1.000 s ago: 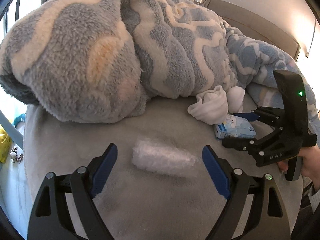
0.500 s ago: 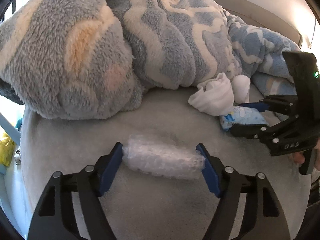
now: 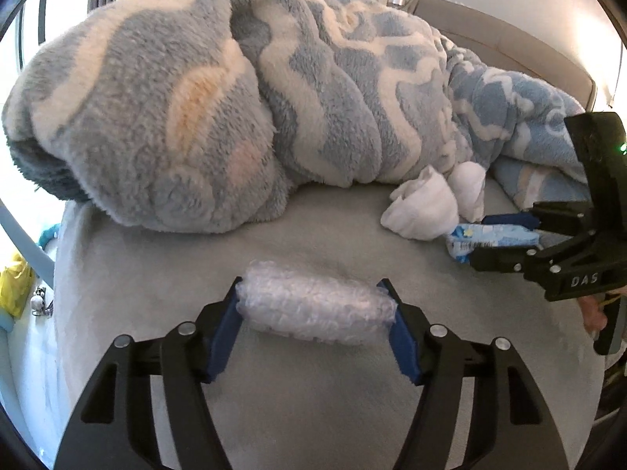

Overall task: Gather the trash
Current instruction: 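Close the left tool on the clear bubble-wrap roll and lift it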

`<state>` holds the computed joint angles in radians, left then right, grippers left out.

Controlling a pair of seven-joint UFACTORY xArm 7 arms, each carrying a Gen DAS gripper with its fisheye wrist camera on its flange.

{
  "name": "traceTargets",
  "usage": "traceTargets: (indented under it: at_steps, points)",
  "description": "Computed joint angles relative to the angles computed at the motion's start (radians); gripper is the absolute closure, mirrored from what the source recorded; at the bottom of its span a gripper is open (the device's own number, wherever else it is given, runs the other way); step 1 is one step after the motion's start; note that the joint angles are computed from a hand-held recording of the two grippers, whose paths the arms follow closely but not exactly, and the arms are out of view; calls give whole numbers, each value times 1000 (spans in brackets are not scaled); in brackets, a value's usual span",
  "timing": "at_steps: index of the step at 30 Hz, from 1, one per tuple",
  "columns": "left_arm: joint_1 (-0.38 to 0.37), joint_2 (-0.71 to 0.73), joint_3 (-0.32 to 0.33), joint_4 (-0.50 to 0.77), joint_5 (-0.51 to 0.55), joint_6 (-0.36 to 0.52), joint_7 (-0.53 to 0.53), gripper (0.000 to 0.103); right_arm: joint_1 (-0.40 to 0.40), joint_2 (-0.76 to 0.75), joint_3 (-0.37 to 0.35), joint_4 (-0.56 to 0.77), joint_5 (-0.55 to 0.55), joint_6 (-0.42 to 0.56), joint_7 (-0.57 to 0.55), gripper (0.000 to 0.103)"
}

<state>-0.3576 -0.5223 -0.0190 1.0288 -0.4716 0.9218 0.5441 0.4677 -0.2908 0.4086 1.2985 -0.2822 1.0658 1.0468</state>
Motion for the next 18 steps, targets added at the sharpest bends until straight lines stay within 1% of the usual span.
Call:
traceTargets:
  at_steps: [3, 6, 11, 13, 18]
  points:
    - [4, -34, 1, -10, 8, 16, -2, 34, 1, 2, 17, -3, -13, 3, 26, 39]
    - [11, -72, 2, -24, 21, 29, -17, 34, 5, 6, 13, 4, -17, 12, 20, 39]
    - [24, -119, 6, -37, 39, 38, -56, 34, 17, 6, 40, 16, -48, 46, 78, 39]
    - [31, -140, 12, -43, 46, 48, -78, 34, 25, 4, 60, 24, -63, 64, 111, 39]
    - [58, -201, 22, -61, 78, 70, -124, 34, 39, 23, 86, 58, -109, 76, 158, 39]
